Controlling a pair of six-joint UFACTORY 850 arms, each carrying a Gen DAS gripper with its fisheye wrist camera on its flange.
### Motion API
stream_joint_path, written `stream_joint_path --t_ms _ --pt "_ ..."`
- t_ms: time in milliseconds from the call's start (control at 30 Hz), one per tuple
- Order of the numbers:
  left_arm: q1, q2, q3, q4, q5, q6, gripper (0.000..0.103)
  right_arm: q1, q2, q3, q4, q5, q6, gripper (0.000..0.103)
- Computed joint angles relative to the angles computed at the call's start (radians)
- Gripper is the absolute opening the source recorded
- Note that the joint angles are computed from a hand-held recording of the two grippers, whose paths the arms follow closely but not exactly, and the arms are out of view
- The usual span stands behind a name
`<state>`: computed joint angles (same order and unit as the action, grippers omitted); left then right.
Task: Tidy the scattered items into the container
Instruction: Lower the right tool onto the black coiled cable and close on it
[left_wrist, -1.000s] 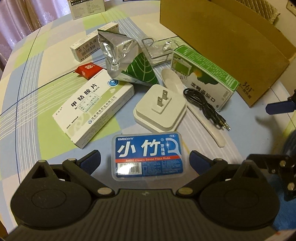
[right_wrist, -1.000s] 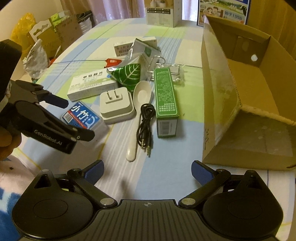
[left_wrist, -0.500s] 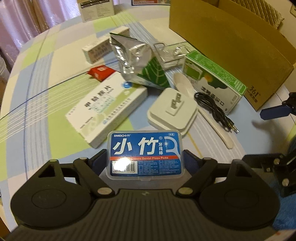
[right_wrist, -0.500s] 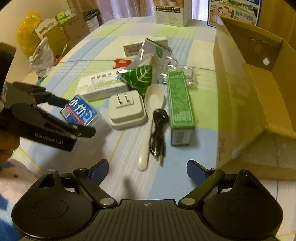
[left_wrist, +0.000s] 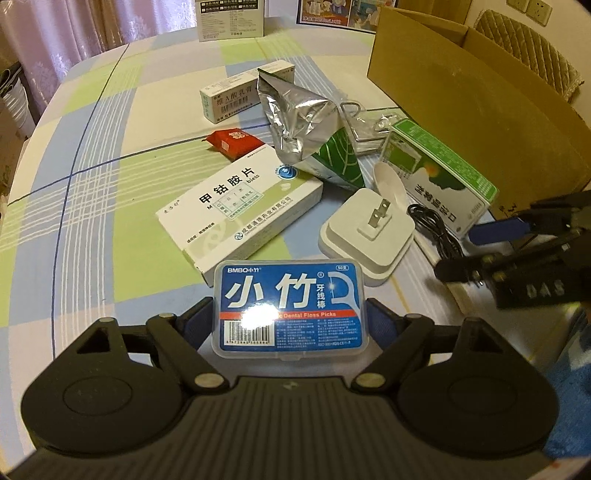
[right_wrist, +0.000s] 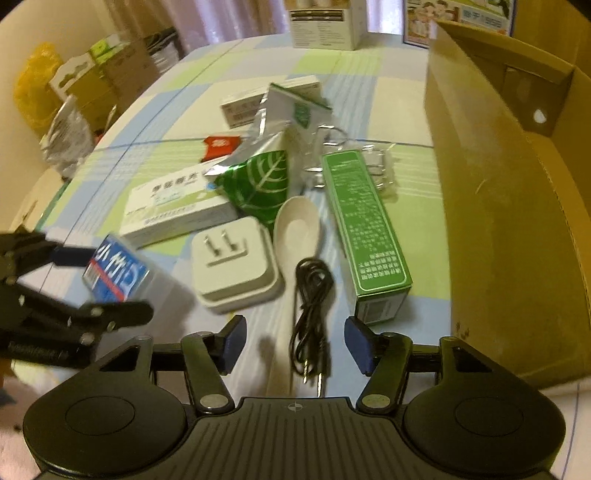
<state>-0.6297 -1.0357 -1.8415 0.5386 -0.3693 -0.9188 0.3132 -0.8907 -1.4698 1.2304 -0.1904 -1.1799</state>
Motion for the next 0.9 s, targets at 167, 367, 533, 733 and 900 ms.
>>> stream_joint_path --t_ms 167,367,533,733,900 --pt "0.0 0.007 0.014 0.015 0.025 -0.017 0.083 -0.002 -0.017 -0.018 -0.042 0.011 0.061 0.035" --pt "0.004 0.0 0.007 -0.068 0.04 0.071 0.083 -0.004 -0.034 -0.038 -0.089 0.018 0.131 0.022" --pt "0.006 -0.017 -0.019 -0.143 0.018 0.152 0.083 0.006 -0.03 -0.031 -0.138 0.04 0.158 0.013" --pt "0.002 -0.046 -0.067 -0.201 -0.034 0.241 0.083 0.011 -0.003 0.012 -0.018 0.046 0.027 0.012" --pt "0.005 -0.06 -0.088 -0.232 -0.053 0.272 0.083 0.009 0.02 0.042 0.147 0.052 -0.114 0.012"
